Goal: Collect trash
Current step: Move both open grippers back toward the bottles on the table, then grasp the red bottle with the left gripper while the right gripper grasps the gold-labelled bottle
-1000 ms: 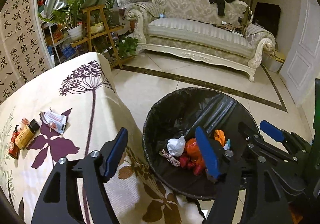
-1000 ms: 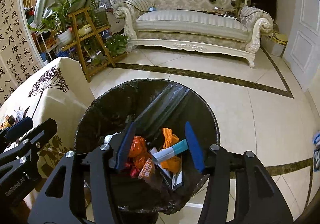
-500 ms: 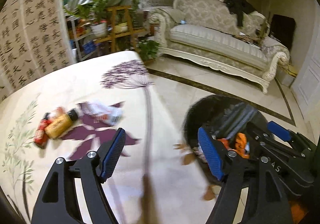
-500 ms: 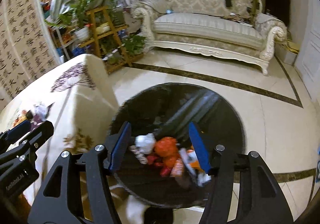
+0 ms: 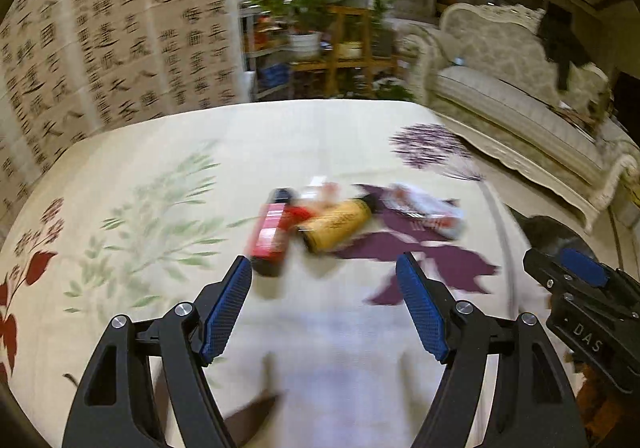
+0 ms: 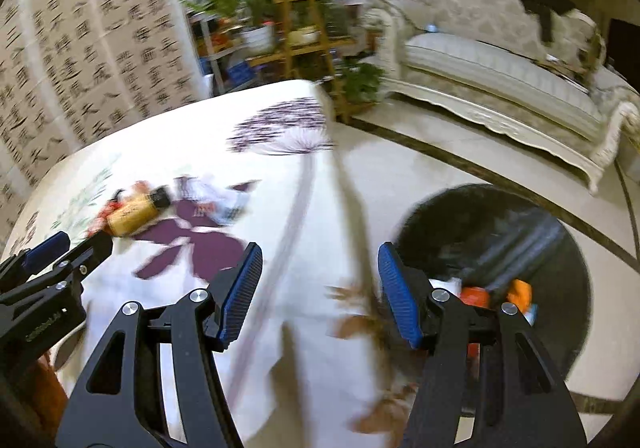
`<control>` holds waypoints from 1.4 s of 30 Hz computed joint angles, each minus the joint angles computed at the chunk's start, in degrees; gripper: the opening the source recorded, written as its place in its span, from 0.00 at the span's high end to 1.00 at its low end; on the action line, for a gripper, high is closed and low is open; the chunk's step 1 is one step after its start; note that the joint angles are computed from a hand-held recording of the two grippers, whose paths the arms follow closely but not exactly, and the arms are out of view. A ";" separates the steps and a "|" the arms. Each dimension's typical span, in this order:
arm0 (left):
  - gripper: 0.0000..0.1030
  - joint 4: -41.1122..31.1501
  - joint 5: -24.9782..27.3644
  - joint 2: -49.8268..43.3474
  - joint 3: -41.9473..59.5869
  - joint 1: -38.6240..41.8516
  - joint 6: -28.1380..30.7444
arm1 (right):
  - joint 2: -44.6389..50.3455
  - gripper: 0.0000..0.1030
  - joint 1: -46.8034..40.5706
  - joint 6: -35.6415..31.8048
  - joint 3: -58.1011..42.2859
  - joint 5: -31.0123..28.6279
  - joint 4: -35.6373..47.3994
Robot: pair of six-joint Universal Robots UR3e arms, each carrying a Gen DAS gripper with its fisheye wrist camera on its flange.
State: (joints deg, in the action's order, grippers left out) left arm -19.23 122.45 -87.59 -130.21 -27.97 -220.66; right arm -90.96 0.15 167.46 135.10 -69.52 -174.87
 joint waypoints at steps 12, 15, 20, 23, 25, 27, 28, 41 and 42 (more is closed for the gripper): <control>0.30 -1.42 -3.72 20.93 -16.96 14.97 5.92 | 14.74 0.41 21.42 11.32 -19.36 -9.03 1.62; 0.30 -1.92 -5.45 25.14 -19.16 18.82 8.75 | 18.38 0.39 24.34 13.47 -24.03 -11.21 2.40; 0.30 -1.30 -8.94 28.54 -21.33 23.65 12.16 | 24.06 0.39 27.76 15.31 -31.44 -15.42 6.40; 0.30 -1.14 -10.98 30.04 -22.24 25.67 13.73 | 24.07 0.39 27.67 15.06 -30.82 -16.20 6.73; 0.30 -0.61 -11.70 29.93 -22.45 26.10 14.07 | 23.53 0.39 27.26 14.62 -29.59 -16.66 6.65; 0.30 0.29 -12.72 29.42 -22.60 26.78 14.66 | 22.82 0.39 26.54 14.37 -27.97 -16.67 6.17; 0.30 0.82 -13.17 28.95 -22.60 26.97 14.86 | 22.79 0.39 26.32 14.24 -27.81 -16.50 6.18; 0.30 5.42 -13.77 20.86 -19.07 23.16 13.90 | 23.13 0.78 25.90 9.83 -29.33 -14.57 8.88; 0.30 5.61 -13.96 20.22 -18.71 22.94 13.81 | 22.81 0.78 25.69 9.50 -28.68 -14.31 8.40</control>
